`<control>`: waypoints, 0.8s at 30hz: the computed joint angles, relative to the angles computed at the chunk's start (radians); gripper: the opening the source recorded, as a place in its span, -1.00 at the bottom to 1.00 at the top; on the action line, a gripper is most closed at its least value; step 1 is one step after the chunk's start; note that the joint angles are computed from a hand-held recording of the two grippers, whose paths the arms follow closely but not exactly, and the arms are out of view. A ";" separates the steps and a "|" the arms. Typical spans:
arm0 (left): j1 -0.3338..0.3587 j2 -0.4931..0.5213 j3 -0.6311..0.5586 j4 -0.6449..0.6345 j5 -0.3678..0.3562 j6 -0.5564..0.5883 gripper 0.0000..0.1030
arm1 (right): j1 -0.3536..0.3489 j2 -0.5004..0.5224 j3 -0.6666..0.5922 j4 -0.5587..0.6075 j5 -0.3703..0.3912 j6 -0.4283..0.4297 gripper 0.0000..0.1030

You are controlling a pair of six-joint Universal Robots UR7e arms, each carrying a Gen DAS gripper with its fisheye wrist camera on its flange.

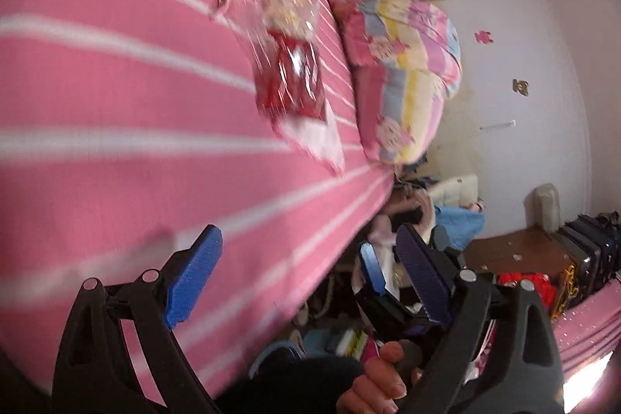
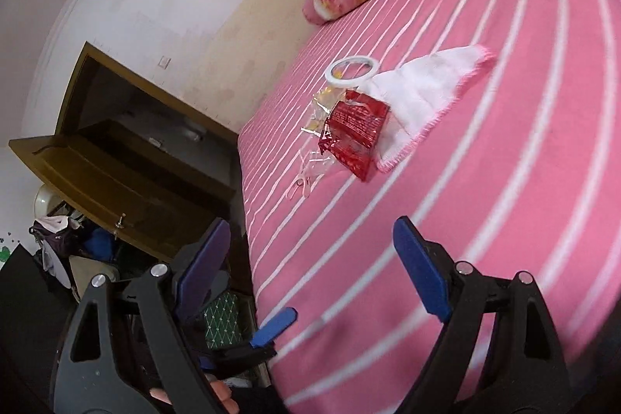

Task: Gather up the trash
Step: 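Move the right tool to the red wrapper while the left tool reaches the clear plastic bag, then close the right tool on the red wrapper while the left tool grasps the clear plastic bag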

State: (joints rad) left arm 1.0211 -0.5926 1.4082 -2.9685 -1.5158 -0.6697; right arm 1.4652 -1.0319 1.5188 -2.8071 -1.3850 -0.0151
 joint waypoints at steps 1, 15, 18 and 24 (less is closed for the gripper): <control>0.017 0.022 -0.054 0.034 -0.003 0.007 0.71 | -0.003 0.037 -0.048 0.022 0.002 -0.006 0.66; 0.117 0.355 -0.739 0.402 0.004 0.002 0.71 | -0.007 0.339 -0.523 0.245 -0.082 -0.011 0.56; 0.119 0.435 -0.898 0.479 0.034 -0.001 0.69 | -0.008 0.386 -0.601 0.276 -0.083 -0.010 0.45; 0.124 0.531 -1.076 0.559 0.077 -0.029 0.13 | -0.016 0.455 -0.716 0.323 -0.082 0.011 0.17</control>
